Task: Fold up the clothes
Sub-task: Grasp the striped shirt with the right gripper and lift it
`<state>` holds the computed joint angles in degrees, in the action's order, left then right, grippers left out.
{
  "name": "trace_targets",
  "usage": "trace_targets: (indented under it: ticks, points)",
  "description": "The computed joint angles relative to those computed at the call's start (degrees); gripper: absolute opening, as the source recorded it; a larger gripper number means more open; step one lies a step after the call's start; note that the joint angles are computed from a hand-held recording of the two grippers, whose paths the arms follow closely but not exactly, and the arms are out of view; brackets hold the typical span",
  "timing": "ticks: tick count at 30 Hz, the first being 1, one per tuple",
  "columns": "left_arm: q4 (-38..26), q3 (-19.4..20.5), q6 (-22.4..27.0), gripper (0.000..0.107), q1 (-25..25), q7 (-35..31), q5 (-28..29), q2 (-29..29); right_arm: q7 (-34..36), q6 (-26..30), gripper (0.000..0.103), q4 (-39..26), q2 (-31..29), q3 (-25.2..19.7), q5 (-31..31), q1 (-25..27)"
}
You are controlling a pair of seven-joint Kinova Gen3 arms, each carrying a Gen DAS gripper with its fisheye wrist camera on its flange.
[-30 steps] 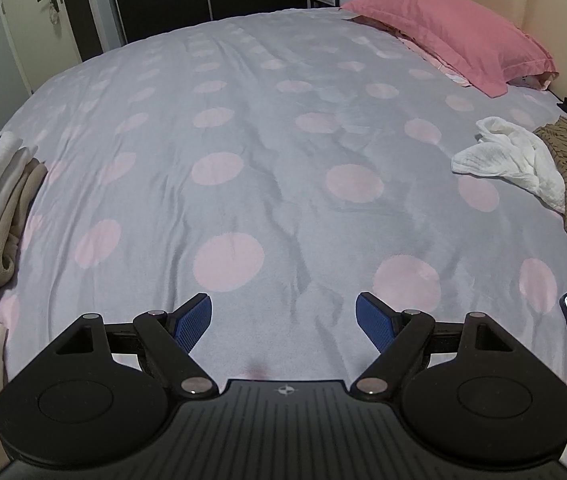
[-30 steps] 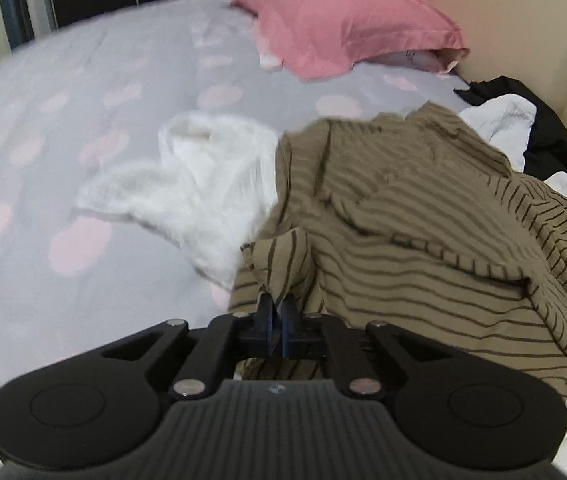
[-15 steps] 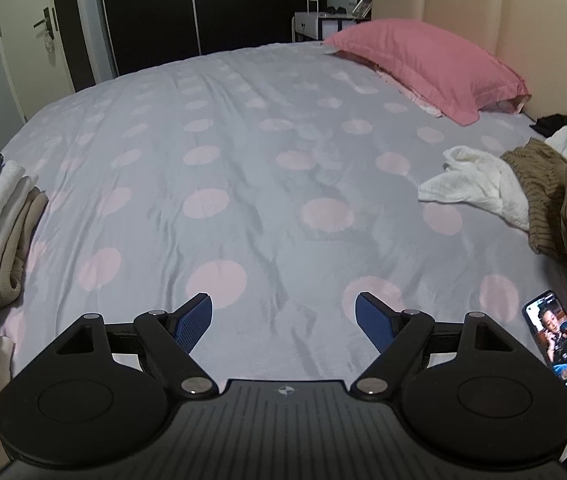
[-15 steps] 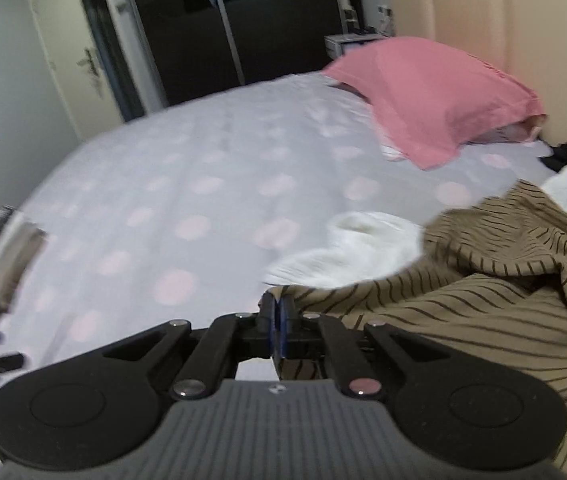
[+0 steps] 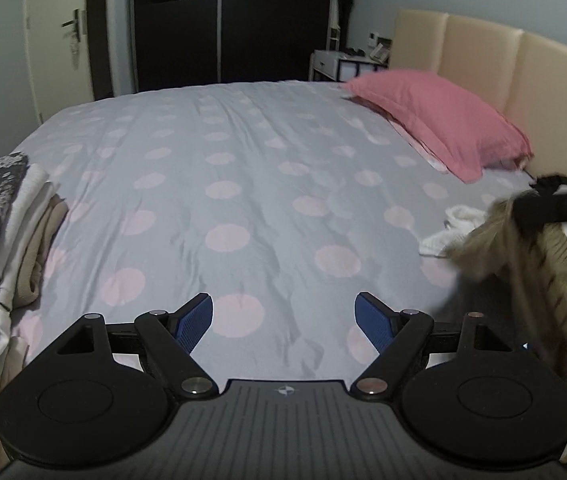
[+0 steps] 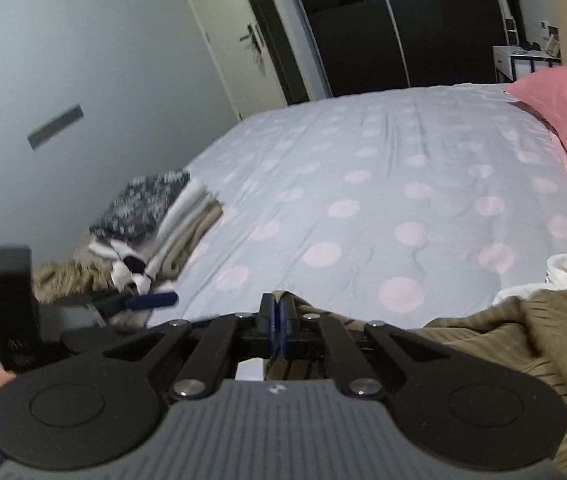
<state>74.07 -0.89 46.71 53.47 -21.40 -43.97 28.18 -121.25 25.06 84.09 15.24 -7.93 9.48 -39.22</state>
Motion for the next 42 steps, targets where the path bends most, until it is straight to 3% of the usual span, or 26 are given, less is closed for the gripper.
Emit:
trace_targets:
  ticks: [3, 6, 12, 18, 20, 24, 26, 30, 32, 36, 38, 40, 41, 42]
  points:
    - [1.35, -0.50, -0.38, 0.078, 0.03, 1.84, -0.50, -0.95, -0.10, 1.29, 0.011, -0.57, 0.61, -0.16, 0.06, 0.25]
    - [2.03, 0.09, -0.59, 0.078, -0.52, 1.87, -0.49, -1.17, -3.85, 1.92, 0.026, 0.10, 0.43, 3.02, 3.66, -2.24]
    - [1.76, 1.60, -2.09, 0.078, -1.71, -1.47, 1.34, -0.26, -11.27, 5.73, 0.032, 4.09, -1.77, 5.39, 11.08, -1.90]
    - [-0.75, 3.19, -5.03, 0.078, -2.98, -8.64, 6.58, 2.94, -19.35, 9.18, 0.045, 9.25, -2.58, 5.78, 17.47, 0.71]
    - [-2.77, 4.17, -4.64, 0.078, -3.80, -12.37, 9.91, 4.89, -20.01, 10.91, 0.053, 10.01, -1.98, 5.51, 18.00, 2.36]
    - [-7.62, 5.98, -2.65, 0.078, -5.40, -20.50, 15.80, 9.37, -22.65, 15.51, 0.060, 10.16, -0.04, 7.54, 19.11, 3.82]
    - [-9.59, 5.96, -1.78, 0.078, -5.60, -23.19, 18.05, 11.29, -22.06, 16.92, 0.064, 10.23, 0.54, 7.50, 16.28, 6.35]
    - [-12.29, 6.08, -0.69, 0.078, -6.59, -27.32, 23.55, 14.25, -15.38, 13.40, 0.066, 12.86, 0.90, -0.53, 6.96, 16.96]
    - [-13.22, 6.02, -0.34, 0.077, -7.03, -29.57, 25.97, 15.39, -10.71, 12.23, 0.073, 13.60, 1.71, -5.84, 2.30, 22.03]
    - [-13.22, 7.56, -1.38, 0.055, -9.23, -34.68, 31.54, 16.50, -1.39, 14.22, 0.082, 12.41, 4.42, -16.45, -2.51, 29.84]
    - [-13.03, 7.91, -2.12, 0.048, -9.79, -36.63, 33.78, 16.80, 2.86, 15.75, 0.083, 11.66, 5.67, -18.56, -3.95, 31.38]
    - [-13.15, 6.83, -2.49, 0.036, -8.79, -37.28, 34.18, 17.10, 4.90, 16.55, 0.078, 11.31, 6.42, -16.56, -5.36, 29.37]
    - [-13.09, 6.04, -2.67, 0.032, -8.01, -37.40, 33.81, 17.14, 6.41, 16.61, 0.055, 11.12, 6.62, -13.98, -7.07, 27.16]
    - [-13.17, 5.43, -2.65, 0.027, -7.42, -37.54, 33.47, 17.16, 7.06, 17.18, 0.040, 10.79, 6.66, -12.00, -7.86, 25.15]
